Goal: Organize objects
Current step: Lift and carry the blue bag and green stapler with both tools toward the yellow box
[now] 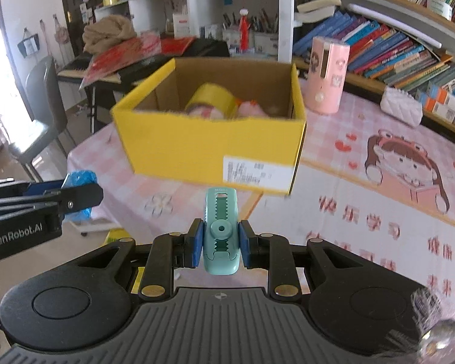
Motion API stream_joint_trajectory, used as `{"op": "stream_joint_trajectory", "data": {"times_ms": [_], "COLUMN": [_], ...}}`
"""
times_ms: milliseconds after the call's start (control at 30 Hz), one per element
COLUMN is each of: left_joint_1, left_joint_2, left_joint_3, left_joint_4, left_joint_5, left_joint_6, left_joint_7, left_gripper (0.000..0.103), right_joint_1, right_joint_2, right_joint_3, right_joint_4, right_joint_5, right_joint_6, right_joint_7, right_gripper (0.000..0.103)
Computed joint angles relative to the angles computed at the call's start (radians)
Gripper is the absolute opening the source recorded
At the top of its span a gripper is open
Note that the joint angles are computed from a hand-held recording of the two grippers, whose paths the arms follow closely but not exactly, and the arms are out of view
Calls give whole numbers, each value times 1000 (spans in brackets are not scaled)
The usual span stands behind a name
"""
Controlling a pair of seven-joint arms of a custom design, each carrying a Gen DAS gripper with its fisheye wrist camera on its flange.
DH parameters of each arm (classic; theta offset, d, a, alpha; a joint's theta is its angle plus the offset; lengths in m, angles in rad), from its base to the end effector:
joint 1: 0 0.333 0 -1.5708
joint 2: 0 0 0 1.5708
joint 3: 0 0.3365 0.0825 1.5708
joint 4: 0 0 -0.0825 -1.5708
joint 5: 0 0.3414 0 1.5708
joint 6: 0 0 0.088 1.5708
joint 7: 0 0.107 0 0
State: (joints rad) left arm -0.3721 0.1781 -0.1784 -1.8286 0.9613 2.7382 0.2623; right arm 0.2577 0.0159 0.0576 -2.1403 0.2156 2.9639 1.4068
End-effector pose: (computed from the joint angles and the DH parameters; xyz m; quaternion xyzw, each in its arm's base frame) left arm 0.5114 -0.3415 0.5469 -0.6365 0.6283 -0.3641 0.2598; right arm 0.5324 0.1582 0.5366 -0.7346 0.5515 -0.2094 0.3351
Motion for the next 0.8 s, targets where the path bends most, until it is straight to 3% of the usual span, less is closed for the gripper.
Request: {"op": "stream_joint_trajectory", "data": {"times_ms": [400,633,800], "left_joint_1": [-41,-72,-84], "left_joint_2": [186,325,430], "left_joint_3": [57,93,112], "left_joint_4": [293,498,655], "left_joint_5": [-27,-119,-214], "left_joint_6": [-64,-130,-185], "left_joint_7": [61,160,245], "left_gripper": [26,26,27], "right_joint_1": [-47,-41,-40], "right_joint_2": [176,328,456], "right_joint_3": [26,3,-12], "right_joint_4": [284,484,663], "right_joint_5": [188,126,44], "right_joint_6": [-15,-39,-140], "right_joint_7": [-256,-279,-321], "right_gripper": [23,23,23]}}
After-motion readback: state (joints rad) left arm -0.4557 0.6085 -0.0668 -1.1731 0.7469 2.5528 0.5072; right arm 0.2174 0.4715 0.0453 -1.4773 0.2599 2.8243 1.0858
